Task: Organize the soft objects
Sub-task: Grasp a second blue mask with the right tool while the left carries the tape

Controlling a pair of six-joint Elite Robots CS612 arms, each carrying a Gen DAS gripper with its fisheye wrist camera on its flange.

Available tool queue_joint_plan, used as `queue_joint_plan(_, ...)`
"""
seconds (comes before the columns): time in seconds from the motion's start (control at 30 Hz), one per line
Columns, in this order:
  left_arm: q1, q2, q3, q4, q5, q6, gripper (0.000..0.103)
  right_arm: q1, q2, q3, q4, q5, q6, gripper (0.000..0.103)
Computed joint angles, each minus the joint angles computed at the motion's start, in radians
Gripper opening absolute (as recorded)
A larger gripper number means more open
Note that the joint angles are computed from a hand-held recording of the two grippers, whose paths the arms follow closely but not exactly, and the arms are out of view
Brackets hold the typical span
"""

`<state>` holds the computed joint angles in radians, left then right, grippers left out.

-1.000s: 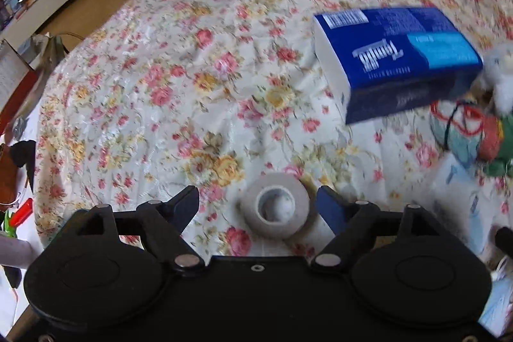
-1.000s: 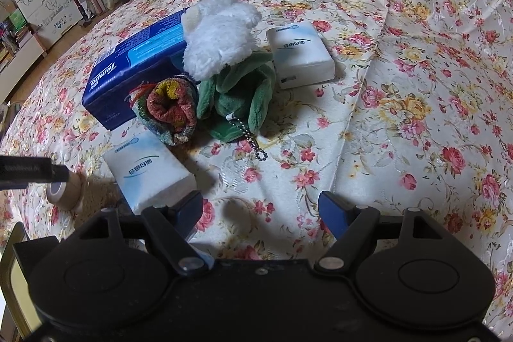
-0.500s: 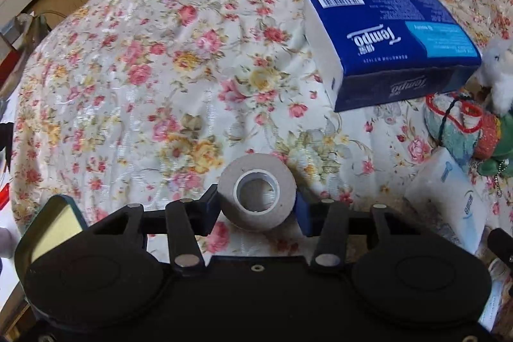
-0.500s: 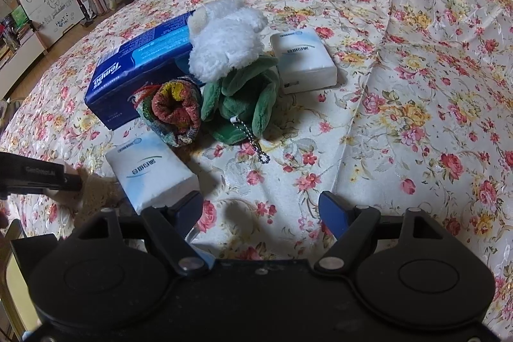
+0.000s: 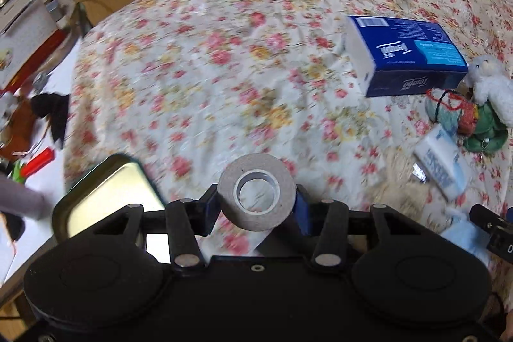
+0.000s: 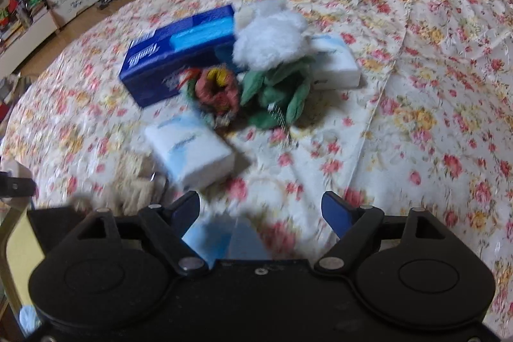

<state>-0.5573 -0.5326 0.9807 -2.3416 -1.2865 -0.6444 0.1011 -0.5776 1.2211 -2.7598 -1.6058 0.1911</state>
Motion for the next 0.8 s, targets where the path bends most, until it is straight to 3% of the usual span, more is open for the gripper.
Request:
queue_joint_plan(0.3, -0.002, -0.101, 0.205, -0.078, 0.050, -0.075, 0.047, 0.010, -0.042, 0.061, 0.001, -0.014, 0.005, 0.085)
queue_joint_plan(0.47, 0.003, -0.129, 0.278, -0.113, 0.033, -0.103, 0.047, 0.021, -0.050, 0.067, 0.005, -0.036, 0.015, 0.089)
queue_joint_plan(0.8, 0.015, -0.159, 0.373, -0.162, 0.016, -0.152, 0.047, 0.051, -0.010, 0.007, 0.100, -0.078, 0.023, 0.093)
